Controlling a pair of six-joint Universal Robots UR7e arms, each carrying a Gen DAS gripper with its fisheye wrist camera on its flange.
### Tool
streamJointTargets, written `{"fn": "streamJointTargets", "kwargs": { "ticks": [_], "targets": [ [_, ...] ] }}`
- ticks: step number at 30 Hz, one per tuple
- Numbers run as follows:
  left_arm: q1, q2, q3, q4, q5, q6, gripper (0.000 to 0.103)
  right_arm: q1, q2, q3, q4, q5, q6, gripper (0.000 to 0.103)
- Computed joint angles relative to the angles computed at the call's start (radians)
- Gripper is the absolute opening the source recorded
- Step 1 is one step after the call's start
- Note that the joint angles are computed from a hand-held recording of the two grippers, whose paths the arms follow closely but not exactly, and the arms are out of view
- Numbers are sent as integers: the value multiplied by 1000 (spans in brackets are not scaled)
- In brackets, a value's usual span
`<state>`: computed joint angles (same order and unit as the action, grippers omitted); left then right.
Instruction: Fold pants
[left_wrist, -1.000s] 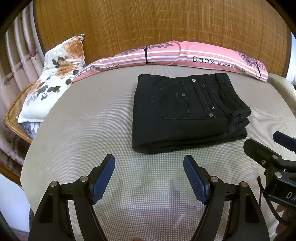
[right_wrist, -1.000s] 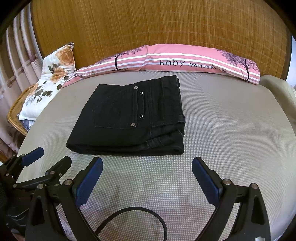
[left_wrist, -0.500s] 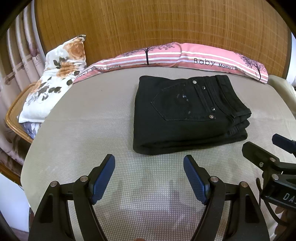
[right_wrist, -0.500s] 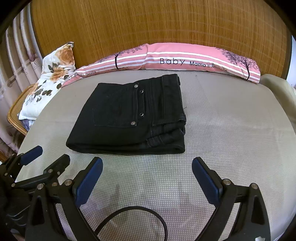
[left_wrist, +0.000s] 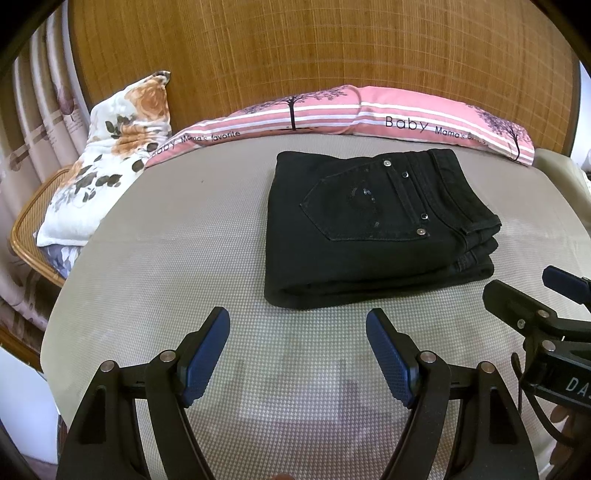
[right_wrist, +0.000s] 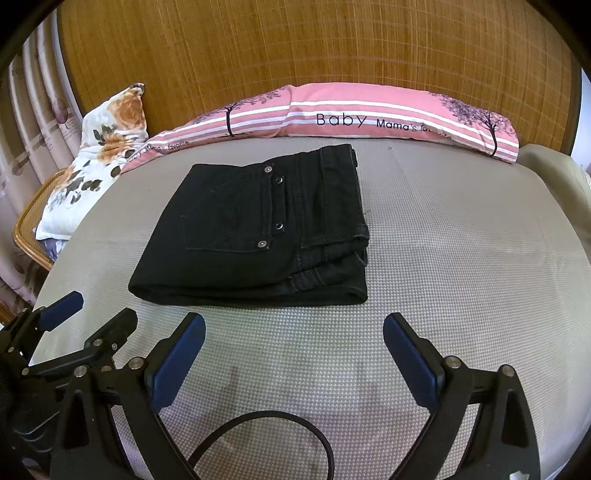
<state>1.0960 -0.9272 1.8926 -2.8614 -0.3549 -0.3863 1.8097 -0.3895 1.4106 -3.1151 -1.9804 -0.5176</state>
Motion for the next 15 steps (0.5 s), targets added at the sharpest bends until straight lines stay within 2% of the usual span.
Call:
{"fn": "streamJointTargets", "kwargs": {
  "ticks": [6,15],
  "targets": [
    [-5,12,-1,-18,29,7,77,0,1,-2,1,0,-2,96],
    [-9,12,4,-37,36,22,77,1,0,-6,3,-3,-6,96]
  ]
}}
